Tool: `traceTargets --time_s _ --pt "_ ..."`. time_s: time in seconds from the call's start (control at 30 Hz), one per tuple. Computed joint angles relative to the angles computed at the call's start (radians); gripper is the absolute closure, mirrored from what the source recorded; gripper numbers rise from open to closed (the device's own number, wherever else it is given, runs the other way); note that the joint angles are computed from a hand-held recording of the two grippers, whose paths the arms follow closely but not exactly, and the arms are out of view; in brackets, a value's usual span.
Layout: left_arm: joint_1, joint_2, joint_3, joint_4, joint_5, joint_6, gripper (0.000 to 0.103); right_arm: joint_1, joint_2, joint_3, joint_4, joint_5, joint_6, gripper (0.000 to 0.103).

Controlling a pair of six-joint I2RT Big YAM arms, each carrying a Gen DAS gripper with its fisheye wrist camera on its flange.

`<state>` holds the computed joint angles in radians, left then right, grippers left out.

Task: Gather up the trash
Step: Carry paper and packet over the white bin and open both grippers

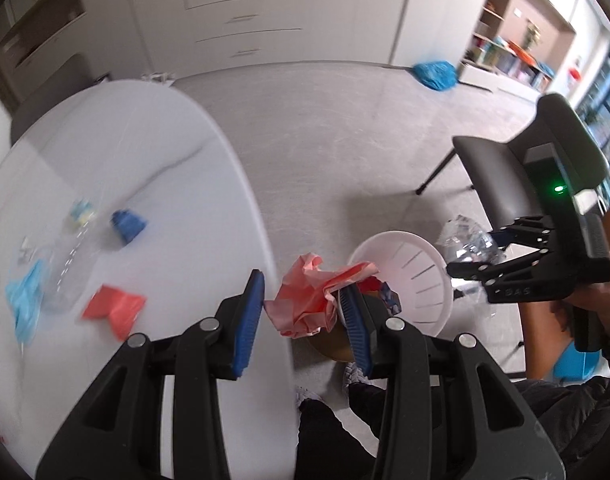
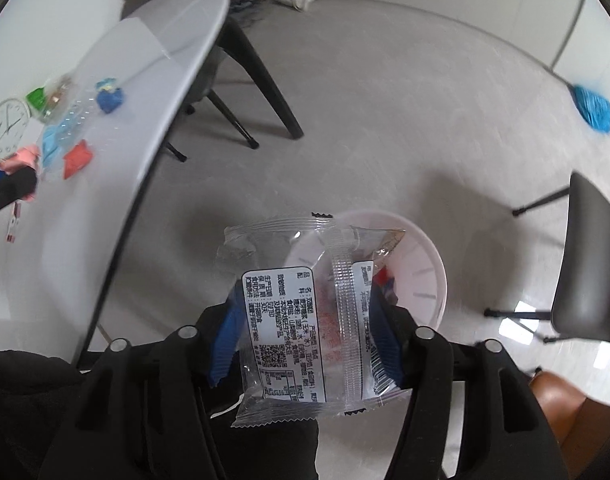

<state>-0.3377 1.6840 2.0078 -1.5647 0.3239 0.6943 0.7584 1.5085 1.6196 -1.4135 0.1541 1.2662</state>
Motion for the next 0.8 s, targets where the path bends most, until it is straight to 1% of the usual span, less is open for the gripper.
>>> traceTargets --time_s 0.03,0.07,0.1,0.17,0.2,0.3,0.43,0.47,0.53,0.6,0.63,0.67,0.7,0.73,0.77,0.8 --pt "-0.011 -0.001 -0.002 -0.002 -0.003 0.003 0.064 -0.003 -0.009 -0.022 0.007 -0.015 0.008 0.033" --pt "-0.026 -0.003 -0.006 -0.006 -0.006 0.006 0.064 -0.001 -0.015 -0.032 -0.007 -0.012 0.017 0.030" --pt "-0.037 -0.004 -0.006 -0.010 -0.009 0.006 0.064 0.001 -0.019 -0.033 -0.027 -0.006 0.026 0.024" --pt "-0.063 -0.007 -0.014 -0.014 -0.018 0.015 0.064 0.005 -0.033 -0.045 -0.052 0.018 0.054 0.014" --pt "-0.074 -0.011 -0.020 -0.013 -0.019 0.017 0.064 0.011 -0.061 -0.065 -0.062 0.030 0.071 0.012" --pt "-0.112 -0.017 -0.030 -0.021 -0.018 0.027 0.064 0.016 -0.094 -0.085 -0.093 0.058 0.116 0.008" --pt "-0.163 -0.022 -0.048 -0.023 -0.026 0.032 0.063 0.021 -0.139 -0.115 -0.122 0.076 0.170 0.006" --pt "-0.180 -0.025 -0.055 -0.019 -0.035 0.030 0.063 0.023 -0.151 -0.127 -0.124 0.080 0.184 0.004" --pt "-0.201 -0.026 -0.064 -0.020 -0.037 0.032 0.063 0.027 -0.171 -0.143 -0.129 0.088 0.215 0.003" --pt "-0.219 -0.026 -0.071 -0.023 -0.032 0.033 0.060 0.031 -0.189 -0.156 -0.133 0.096 0.236 0.003" --pt "-0.230 -0.026 -0.074 -0.031 -0.028 0.033 0.057 0.036 -0.199 -0.164 -0.138 0.103 0.248 0.003" --pt "-0.240 -0.025 -0.073 -0.038 -0.028 0.031 0.043 0.039 -0.208 -0.170 -0.143 0.109 0.257 0.003" --pt "-0.249 -0.028 -0.078 -0.039 -0.036 0.026 0.020 0.042 -0.213 -0.174 -0.146 0.112 0.262 0.003" --pt "-0.256 -0.034 -0.085 -0.035 -0.046 0.021 0.013 0.045 -0.221 -0.181 -0.149 0.114 0.272 0.003" --pt "-0.267 -0.044 -0.095 -0.021 -0.053 0.016 0.009 0.047 -0.231 -0.191 -0.149 0.117 0.278 0.003" --pt "-0.274 -0.052 -0.103 -0.016 -0.051 0.020 0.008 0.049 -0.237 -0.196 -0.150 0.120 0.285 0.003"
